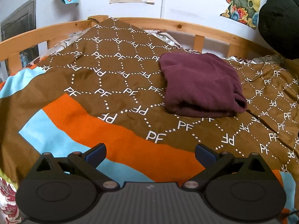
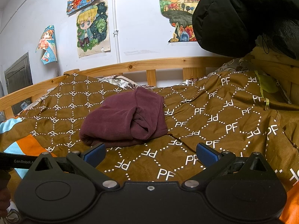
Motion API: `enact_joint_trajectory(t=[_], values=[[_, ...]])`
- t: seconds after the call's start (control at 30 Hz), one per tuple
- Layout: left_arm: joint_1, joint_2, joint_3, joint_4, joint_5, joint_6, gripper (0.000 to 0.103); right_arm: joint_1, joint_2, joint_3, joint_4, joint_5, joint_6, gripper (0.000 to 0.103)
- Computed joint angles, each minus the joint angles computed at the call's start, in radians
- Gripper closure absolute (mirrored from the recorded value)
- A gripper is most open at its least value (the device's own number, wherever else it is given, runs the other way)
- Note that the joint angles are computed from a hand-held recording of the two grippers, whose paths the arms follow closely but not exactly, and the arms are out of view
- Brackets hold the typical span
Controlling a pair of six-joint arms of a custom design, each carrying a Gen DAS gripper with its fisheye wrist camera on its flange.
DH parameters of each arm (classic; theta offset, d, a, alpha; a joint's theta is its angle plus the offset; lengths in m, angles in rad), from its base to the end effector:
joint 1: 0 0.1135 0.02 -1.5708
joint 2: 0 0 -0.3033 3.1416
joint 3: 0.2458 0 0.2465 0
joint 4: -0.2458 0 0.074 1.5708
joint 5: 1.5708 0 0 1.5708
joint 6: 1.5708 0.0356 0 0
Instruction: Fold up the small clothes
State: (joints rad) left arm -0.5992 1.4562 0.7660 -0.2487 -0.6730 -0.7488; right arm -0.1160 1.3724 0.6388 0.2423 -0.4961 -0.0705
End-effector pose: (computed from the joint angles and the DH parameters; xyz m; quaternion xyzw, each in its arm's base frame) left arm 0.2338 -0.1328 0.2267 -0.1693 0.8870 0.0622 0.4250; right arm 0.2710 -0.0145 0.2456 -0.1072 0.8342 0.1633 0.5156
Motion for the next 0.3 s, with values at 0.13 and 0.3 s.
enact_joint_trajectory(t=[0.13,0.3], values=[[0.008,0.000,-0.003,0.008,0.013,0.002,0.001,0.003,0.000,-0.002,0.003,0.002,-0.001,0.001],[0.007,0.007,0.003,0.002,0.012,0.003,0.001,0.003,0.004,-0.006,0.005,0.002,-0.005,0.001]])
